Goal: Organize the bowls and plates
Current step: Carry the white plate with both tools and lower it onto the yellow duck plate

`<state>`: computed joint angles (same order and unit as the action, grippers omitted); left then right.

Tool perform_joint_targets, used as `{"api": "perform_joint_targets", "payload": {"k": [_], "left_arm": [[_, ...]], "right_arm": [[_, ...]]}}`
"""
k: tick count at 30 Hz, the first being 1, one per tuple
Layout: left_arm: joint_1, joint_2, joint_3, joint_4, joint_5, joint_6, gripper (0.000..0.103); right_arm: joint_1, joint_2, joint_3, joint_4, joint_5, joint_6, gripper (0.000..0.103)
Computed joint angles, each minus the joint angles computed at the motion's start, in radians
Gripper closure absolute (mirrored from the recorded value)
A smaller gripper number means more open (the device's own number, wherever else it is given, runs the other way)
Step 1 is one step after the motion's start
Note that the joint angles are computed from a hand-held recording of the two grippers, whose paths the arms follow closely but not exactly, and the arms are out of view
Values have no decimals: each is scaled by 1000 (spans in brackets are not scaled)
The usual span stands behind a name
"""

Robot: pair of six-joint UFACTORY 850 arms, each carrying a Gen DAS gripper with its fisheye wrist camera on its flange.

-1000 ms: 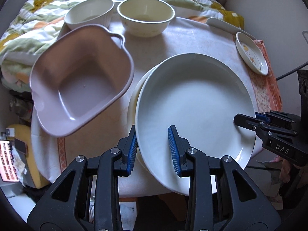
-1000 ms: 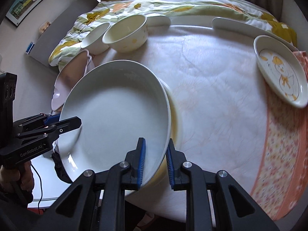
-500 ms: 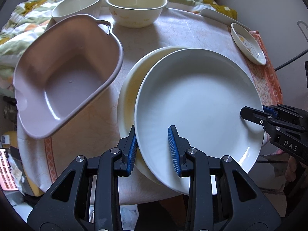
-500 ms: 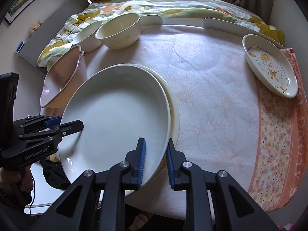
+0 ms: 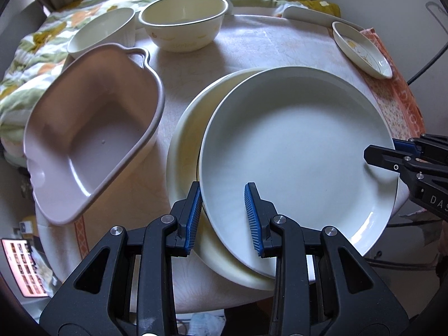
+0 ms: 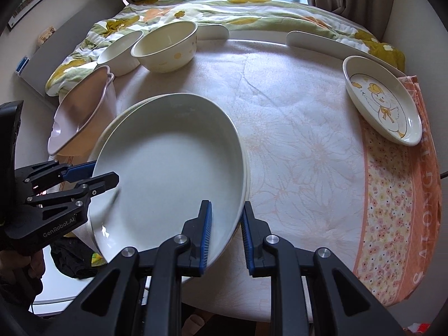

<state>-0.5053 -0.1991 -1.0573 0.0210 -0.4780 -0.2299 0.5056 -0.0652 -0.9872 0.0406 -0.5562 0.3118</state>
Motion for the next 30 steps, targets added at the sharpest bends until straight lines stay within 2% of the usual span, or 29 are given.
{"api": "perform_joint_targets", "payload": {"k": [4, 12, 23, 30], "left_arm": [[-23, -5, -6, 156, -3, -118, 75], [-38, -7, -9, 239, -15, -178, 75], [-120, -31, -25, 577, -115, -402, 75], [-151, -41, -26, 688, -162, -474, 75]], "right_arm": [[-4, 0, 3, 12, 1, -9, 84], [1, 0, -2, -3, 0, 1, 84], [4, -1, -3, -25, 4, 20, 84], [5, -3, -6, -33, -1, 20, 84]]}}
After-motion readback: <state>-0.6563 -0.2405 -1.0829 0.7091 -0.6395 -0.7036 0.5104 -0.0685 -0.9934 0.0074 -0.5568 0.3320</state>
